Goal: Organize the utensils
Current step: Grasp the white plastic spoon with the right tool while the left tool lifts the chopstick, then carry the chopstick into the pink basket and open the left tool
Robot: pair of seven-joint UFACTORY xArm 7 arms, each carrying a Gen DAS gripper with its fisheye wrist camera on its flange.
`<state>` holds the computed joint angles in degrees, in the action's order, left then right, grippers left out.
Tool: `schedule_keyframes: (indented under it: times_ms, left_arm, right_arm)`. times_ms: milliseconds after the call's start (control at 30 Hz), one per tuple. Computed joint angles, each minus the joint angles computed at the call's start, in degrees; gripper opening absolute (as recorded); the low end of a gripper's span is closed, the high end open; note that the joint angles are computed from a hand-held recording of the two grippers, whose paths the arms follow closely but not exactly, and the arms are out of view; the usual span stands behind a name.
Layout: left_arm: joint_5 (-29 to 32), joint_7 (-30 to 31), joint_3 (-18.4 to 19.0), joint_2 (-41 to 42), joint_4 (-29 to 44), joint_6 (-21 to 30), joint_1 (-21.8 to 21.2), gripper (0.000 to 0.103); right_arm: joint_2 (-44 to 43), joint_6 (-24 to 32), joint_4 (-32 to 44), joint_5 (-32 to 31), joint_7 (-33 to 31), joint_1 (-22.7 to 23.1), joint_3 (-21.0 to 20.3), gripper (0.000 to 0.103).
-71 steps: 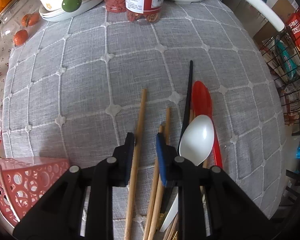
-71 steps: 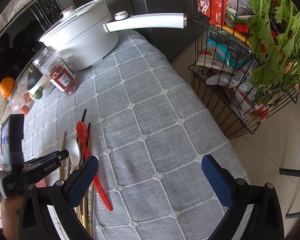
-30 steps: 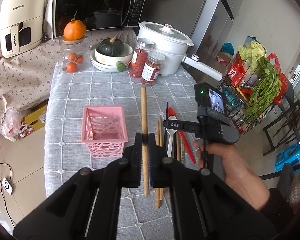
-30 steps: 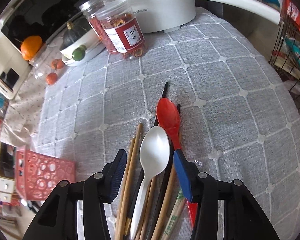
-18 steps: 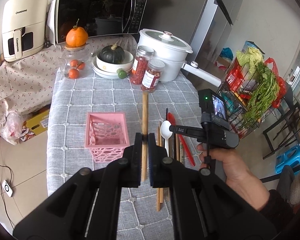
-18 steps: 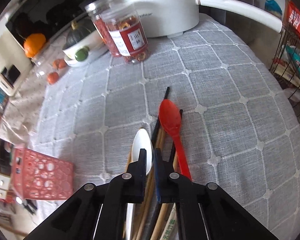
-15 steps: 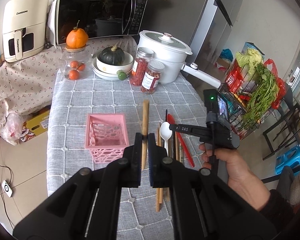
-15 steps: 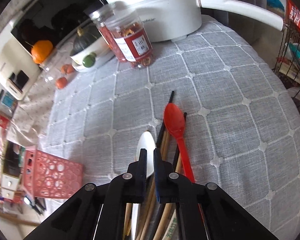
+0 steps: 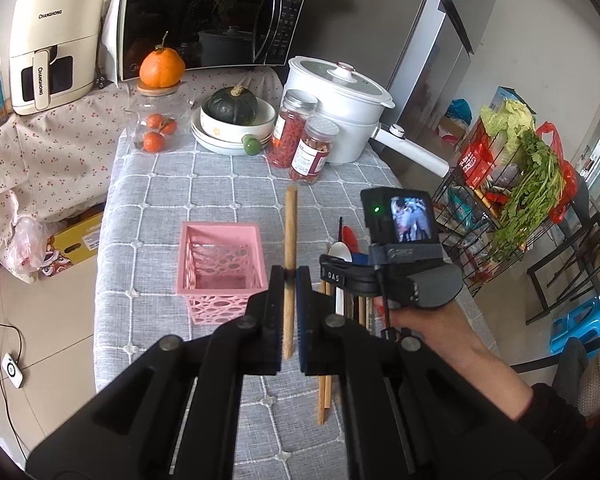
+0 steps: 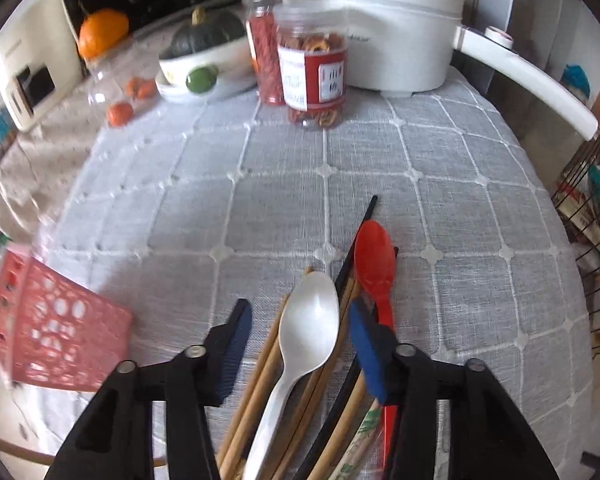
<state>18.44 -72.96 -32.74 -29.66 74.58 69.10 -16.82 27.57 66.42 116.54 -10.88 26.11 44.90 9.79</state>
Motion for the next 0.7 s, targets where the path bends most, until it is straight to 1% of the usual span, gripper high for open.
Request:
schedule_keyframes:
  times_ms: [33,67,100,200,300,367,433,533,633,700]
  left_arm:
    - [-0.1,0.0,0.1,-0.1,-0.1,-0.1,-0.1,0.006]
    - [-0.1,0.1,0.2,-0.2,-0.2,-0.1,-0.1,0.006]
    - [-0.1,0.1,0.2,-0.2,-0.1,-0.2,-0.1,0.006]
    - [0.6,0.1,-0.2,-0.4,0.2,-0.3,0.2,0.006]
    - [2.4,-0.2,-1.2,-1.3,0.7,-1.0,1.1,0.006]
    - [4.0,-0.6,-2.0,-2.1,1.2,-1.9,2.4,0.006]
    - [5.8,-0.8,-3.1,-3.3,1.6,-2.7,4.0,0.006]
    - [8.7,-1.2,-5.1,-5.6,2.3,-3.6,7.8,0.006]
    - [10.1,-1.4,-6.8,-8.4,2.2,-4.1,11.9,0.006]
    - [10.2,-1.1,-7.6,-10.0,2.0,-4.2,14.6,0.006]
  right_arm:
    - [0.3,0.7,0.2,-0.3,0.0,0.2,-0.1,0.026]
    - [0.5,0.8,0.1,-0.5,0.0,0.4,-0.2,0.016]
    - [0.1,-0.1,-0.7,-0.7,-0.1,0.3,-0.2,0.013]
    - [-1.9,-3.0,-3.4,0.9,0.5,-1.0,0.2,0.011]
    - [-5.6,-7.8,-8.0,3.5,1.0,-3.3,1.1,0.01]
    - [-7.9,-10.3,-10.0,3.9,1.2,-4.2,1.4,0.01]
    - [-10.0,-12.5,-11.6,3.7,1.6,-4.7,1.8,0.01]
    - [-13.3,-16.2,-14.1,2.4,2.6,-5.2,2.2,0.01]
    - [-16.1,-19.9,-16.2,1.2,3.7,-5.7,2.9,0.01]
    - [-17.0,-21.3,-16.7,0.0,4.7,-5.8,3.2,0.01]
